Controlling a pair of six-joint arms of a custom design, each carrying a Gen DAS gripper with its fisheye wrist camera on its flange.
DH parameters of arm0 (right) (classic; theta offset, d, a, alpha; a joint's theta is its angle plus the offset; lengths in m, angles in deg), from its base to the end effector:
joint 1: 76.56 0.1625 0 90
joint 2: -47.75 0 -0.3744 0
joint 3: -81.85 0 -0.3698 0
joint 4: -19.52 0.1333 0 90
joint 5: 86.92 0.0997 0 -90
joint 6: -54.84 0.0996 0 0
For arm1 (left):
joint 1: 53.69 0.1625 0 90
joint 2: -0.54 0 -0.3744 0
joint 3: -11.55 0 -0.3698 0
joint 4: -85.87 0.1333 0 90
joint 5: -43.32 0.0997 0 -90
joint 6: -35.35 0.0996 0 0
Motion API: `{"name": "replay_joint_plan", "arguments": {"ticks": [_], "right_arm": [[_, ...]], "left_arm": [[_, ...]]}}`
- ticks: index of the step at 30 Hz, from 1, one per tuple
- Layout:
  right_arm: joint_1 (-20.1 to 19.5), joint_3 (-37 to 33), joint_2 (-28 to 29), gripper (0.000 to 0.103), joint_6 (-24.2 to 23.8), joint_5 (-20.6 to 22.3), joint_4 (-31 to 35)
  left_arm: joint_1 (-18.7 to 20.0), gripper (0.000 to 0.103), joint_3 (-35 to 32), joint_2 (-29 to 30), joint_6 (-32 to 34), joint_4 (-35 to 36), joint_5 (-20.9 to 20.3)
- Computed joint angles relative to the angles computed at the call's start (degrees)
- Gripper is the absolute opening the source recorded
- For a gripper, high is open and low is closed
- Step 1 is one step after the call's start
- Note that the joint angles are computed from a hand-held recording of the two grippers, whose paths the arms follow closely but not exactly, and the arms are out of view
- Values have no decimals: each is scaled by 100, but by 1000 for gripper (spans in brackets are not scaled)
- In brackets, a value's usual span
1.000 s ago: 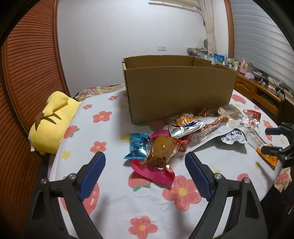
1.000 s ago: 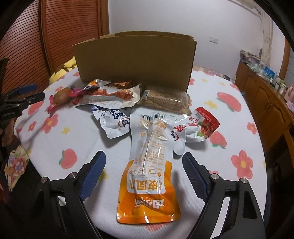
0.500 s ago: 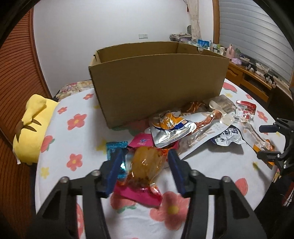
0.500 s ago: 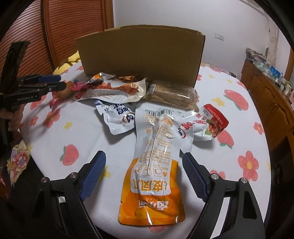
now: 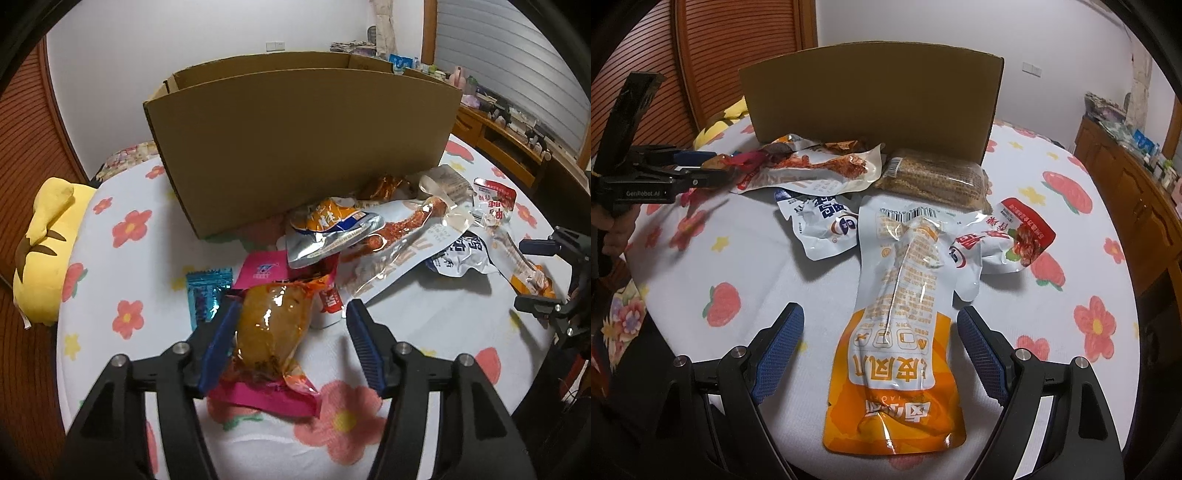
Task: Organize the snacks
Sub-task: 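Grasp the pink-wrapped brown snack with the left tool while the right tool grasps the orange sausage pouch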
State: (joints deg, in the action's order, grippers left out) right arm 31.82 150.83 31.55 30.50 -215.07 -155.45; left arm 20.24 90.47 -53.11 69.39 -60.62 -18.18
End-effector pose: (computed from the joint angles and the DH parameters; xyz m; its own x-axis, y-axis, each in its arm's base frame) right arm 0.2918 -0.6505 -0.0407 -0.6645 -0.2724 0.6959 -0.5935 0.7582 -0.2699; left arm -0.0164 -0.7102 0.2830 -0.6240 0.4646 -0.6283 0.7072 0.6778 -0.2011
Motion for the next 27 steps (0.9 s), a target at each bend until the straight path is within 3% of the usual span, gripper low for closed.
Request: {"name": "replay_joint_plan", "arguments": {"ticks": [9,13,18,27], "right_arm": [[-16,16,-2,87,-15,-6,-44],[-31,20,-7,87,-12,16,-50],[-39,-11,6,87,10,22,2],[-36,-57,40,83,-107,-47,5]], "left_arm": [[23,61,-166,118,-45,113,239],[29,36,-158,132,-42,-100,398],[89,36,-112,22,-223,-56,257],[22,35,712,-584,-382,-622,-125]]}}
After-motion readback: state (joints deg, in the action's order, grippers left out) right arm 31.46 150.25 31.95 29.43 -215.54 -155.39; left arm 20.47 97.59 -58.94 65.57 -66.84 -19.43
